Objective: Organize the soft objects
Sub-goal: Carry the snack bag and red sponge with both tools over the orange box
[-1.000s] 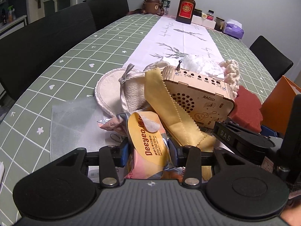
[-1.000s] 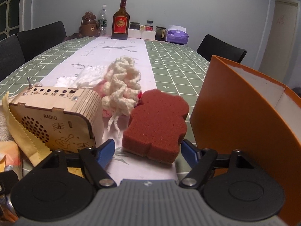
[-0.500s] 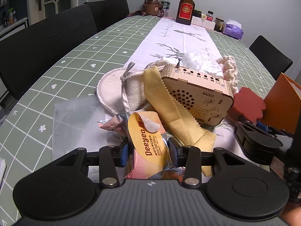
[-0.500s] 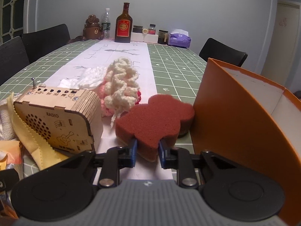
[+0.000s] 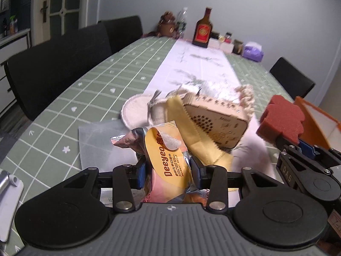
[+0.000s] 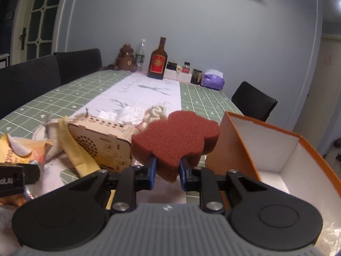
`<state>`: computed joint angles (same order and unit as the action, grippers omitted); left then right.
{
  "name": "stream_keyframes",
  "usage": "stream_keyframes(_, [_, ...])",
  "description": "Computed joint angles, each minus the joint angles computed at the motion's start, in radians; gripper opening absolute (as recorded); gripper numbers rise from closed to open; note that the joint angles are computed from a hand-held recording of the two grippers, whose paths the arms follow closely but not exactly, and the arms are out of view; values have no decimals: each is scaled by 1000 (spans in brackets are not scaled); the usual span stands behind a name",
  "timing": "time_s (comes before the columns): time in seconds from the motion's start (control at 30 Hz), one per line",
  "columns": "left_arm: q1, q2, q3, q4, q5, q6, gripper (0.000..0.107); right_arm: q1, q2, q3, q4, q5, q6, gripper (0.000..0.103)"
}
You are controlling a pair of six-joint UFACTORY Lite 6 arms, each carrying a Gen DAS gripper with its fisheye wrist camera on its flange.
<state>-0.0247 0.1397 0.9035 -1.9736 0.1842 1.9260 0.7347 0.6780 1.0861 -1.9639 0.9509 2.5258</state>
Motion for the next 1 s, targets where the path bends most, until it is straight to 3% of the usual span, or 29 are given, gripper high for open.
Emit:
stream_keyframes(0.3, [53,-162,-63,346,89,-280,46,119,-274,-253,-20,7,-23,20])
stream_keyframes(0.63, [68,-304,-36,579,190,-404,46,193,-599,-472,2,-36,-199,21])
stream_keyframes(0.83, [18,-342,5,650,212,-463,46,153,-863,-588,36,-137,-353,21])
stream_keyframes(1.0, [-84,-341,47,674,151,-481,46,51,-1084,-639,99,-273,-548,21])
